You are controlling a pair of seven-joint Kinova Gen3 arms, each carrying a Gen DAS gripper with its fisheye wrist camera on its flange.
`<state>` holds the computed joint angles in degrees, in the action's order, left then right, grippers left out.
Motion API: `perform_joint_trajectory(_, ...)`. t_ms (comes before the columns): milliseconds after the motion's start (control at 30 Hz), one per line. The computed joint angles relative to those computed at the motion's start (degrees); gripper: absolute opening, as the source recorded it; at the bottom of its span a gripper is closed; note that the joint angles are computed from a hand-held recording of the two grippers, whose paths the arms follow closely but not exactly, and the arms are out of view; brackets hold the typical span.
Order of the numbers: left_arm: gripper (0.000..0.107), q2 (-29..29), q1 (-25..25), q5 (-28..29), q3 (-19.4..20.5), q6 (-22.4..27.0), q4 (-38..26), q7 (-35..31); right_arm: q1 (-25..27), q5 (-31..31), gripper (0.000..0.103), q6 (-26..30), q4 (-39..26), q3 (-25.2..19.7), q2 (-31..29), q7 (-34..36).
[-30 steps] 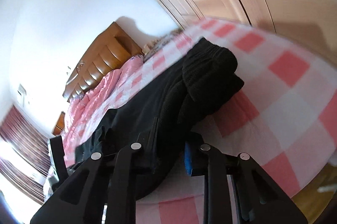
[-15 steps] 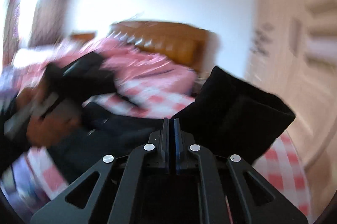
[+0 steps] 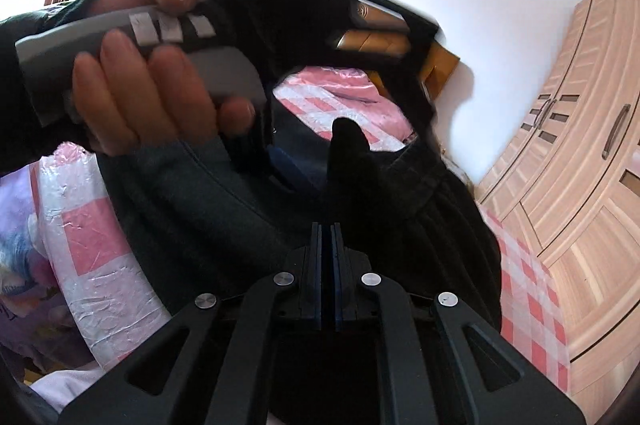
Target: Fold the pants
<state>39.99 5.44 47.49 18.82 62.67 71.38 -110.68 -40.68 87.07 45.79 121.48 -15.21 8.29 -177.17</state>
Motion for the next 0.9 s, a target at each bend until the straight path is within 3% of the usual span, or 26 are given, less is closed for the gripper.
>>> perform_joint_trajectory(67,0.101,-1.17,5.31,-4.66,-4.05,0.95,-3.65,2.26,-0.04,1.49,0.008,0.75,0.14,-0.06,-0.35,-1.01)
perform_joint_trajectory(167,0.101,-0.49,12.73,-11.65,-9.92,3.89,-11.61,6.58,-3.06,4.44,0.007,-1.25,1.05,5.4,-1.74,-5.41)
perform_joint_trajectory(267,0.101,1.26,12.99,-14.42,-8.25,5.84,-16.78,11.24,-0.74,7.64,0.008,-7.79,2.19,8.3,-4.55,-10.59)
perform_joint_trajectory(400,0.101,1.17,5.38,-9.73,-0.98,-1.07,-10.87,11.98,9.88,2.79,0.01,-17.11,0.45,3.62,-6.42,-7.82)
perform_joint_trajectory(467,0.099,1.13,3.64,-7.31,-0.24,-2.94,-7.59,10.84,14.07,0.09,0.01,-21.77,0.19,1.74,-6.02,-3.16)
perform_joint_trajectory(567,0.081,0.08,1.23,-3.1,-0.25,-6.23,-1.1,6.88,21.45,-4.85,0.011,-28.76,1.47,-2.31,-9.01,2.82)
perform_joint_trajectory(633,0.068,-0.43,-2.52,0.55,2.82,-8.91,3.43,2.4,26.68,-6.93,0.027,-30.64,0.95,-5.02,-10.1,6.61)
perform_joint_trajectory(667,0.066,-0.37,-4.05,2.55,3.83,-9.69,5.07,0.3,29.3,-8.91,0.056,-30.5,0.29,-7.14,-9.9,8.94)
perform_joint_trajectory(700,0.066,-0.32,-4.68,4.7,3.77,-9.94,6.13,-1.6,31.96,-10.58,0.073,-30.67,-0.7,-8.97,-9.31,11.27)
perform_joint_trajectory(833,0.067,-0.34,-5.87,9.19,3.77,-10.21,8.21,-5.87,42.16,-17.3,0.071,-30.03,-5.04,-18.99,-5.38,20.59)
perform_joint_trajectory(900,0.067,-0.67,-6.85,11.75,3.87,-10.31,9.73,-8.29,47.46,-20.79,0.061,-30.39,-7.06,-22.65,-2.7,25.25)
